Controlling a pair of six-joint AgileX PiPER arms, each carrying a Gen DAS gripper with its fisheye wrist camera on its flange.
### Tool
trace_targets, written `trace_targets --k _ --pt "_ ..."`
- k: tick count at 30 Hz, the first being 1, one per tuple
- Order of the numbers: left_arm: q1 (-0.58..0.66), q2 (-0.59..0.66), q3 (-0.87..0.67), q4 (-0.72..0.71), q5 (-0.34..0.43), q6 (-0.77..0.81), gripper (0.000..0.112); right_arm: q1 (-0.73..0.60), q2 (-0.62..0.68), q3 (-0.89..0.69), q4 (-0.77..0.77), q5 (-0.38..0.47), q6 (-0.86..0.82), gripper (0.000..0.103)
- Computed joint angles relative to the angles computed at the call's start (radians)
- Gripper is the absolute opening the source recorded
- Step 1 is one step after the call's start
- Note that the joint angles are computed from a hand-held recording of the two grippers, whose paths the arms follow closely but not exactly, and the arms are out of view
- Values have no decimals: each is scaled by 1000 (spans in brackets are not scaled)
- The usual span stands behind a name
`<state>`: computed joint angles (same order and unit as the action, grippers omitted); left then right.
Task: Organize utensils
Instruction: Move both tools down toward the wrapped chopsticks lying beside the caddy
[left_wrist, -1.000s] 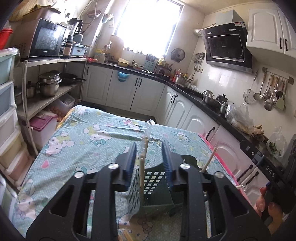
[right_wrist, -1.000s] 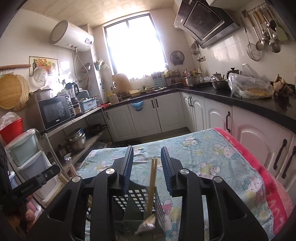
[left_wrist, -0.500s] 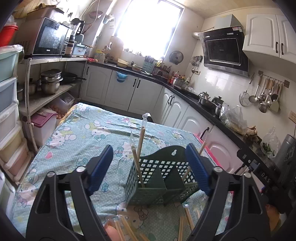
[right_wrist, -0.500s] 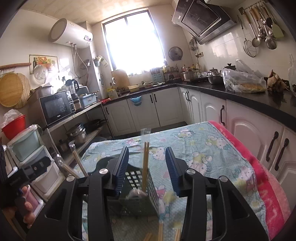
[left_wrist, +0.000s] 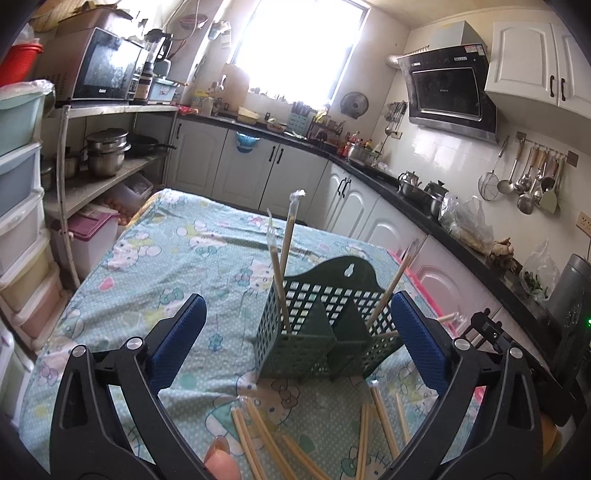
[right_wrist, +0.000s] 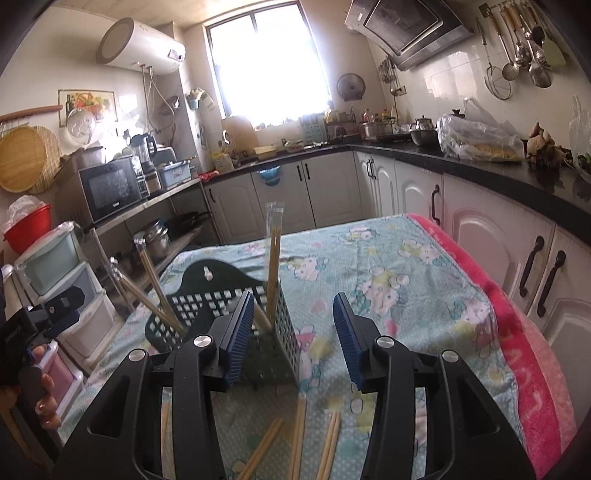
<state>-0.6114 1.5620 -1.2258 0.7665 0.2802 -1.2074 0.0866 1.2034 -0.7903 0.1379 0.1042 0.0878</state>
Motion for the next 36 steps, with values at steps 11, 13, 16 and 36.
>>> trace_targets --k 11,13,16,36 --pt "9 -4 62 -137 6 99 92 -5 2 50 314 31 -318 43" --pt "12 1 68 -164 9 116 92 -5 6 56 351 34 -359 43" --pt "18 10 79 -196 14 144 92 0 11 65 355 37 -366 43" --pt "91 97 121 -887 31 773 38 4 125 65 508 92 -548 30"
